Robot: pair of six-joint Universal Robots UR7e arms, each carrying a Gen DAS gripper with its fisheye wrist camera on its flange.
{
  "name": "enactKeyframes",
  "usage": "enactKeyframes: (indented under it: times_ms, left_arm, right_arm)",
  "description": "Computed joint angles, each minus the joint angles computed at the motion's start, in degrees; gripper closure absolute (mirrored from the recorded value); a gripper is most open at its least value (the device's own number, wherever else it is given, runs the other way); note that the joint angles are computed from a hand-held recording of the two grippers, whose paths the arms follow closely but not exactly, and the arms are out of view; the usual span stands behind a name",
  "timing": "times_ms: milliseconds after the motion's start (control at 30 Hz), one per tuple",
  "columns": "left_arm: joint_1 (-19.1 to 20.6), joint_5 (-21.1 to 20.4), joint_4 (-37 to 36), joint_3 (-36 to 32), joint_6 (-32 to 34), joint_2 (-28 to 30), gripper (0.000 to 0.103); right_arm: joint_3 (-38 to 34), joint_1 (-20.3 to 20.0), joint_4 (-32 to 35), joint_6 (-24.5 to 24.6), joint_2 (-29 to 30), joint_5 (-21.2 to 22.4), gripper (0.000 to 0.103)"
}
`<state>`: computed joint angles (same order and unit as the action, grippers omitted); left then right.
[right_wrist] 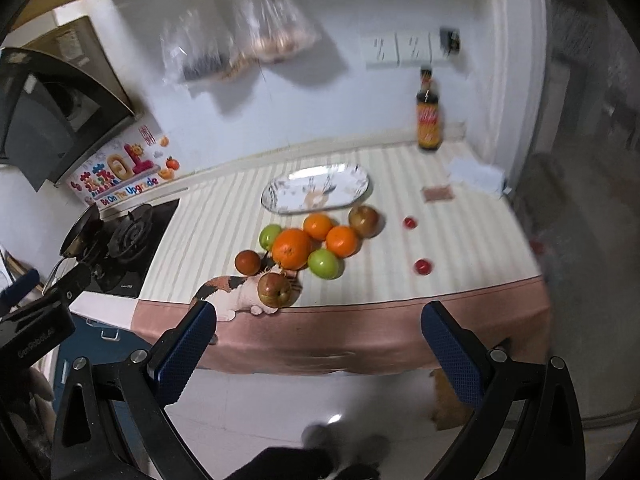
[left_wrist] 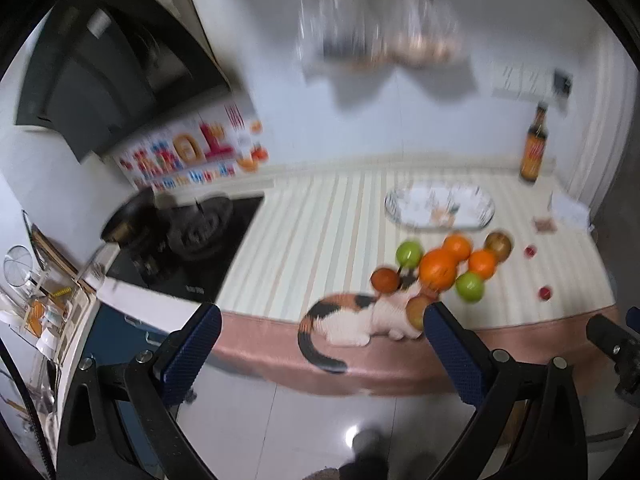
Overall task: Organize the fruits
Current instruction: 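Grasp the small brown round fruit with the left tool while the right tool grasps the large orange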
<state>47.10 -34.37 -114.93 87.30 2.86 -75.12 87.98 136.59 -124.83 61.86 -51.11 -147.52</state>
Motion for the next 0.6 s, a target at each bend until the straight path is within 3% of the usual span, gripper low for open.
enactKeyframes:
  times_ms: [100, 233, 333, 433, 600]
  left_arm:
    - [4.63, -3.02, 5.74, -7.46, -1.24, 6.64, 0.0]
    - [10.31, -11.15, 16.28, -20.2, -4.29, 15.86, 0.0]
    - [14.33, -17.86, 26.5, -32.97, -6.46, 24.72, 0.003]
    - [17.65, -23.34, 35.75, -46.67, -6.57, 34.44, 0.003]
    - [20.75, -28.21, 52.71, -71.0, -7.78, 49.95, 0.005]
  right_arm:
    - [1.77, -5.56, -11.74, -6.76, 1.38, 6.13, 0.0]
    - [-0.51, -12.31, -17.68, -10.51, 5.08, 11.99, 0.007]
    - [-5.37, -16.44, -16.23, -10.2, 8.68, 15.43, 0.019]
    - [-10.84, -20.11, -13.7, -9.9, 12.6, 18.05, 0.021]
    - [-19.78, -23.93, -9.54, -9.01, 18.71, 21.49, 0.022]
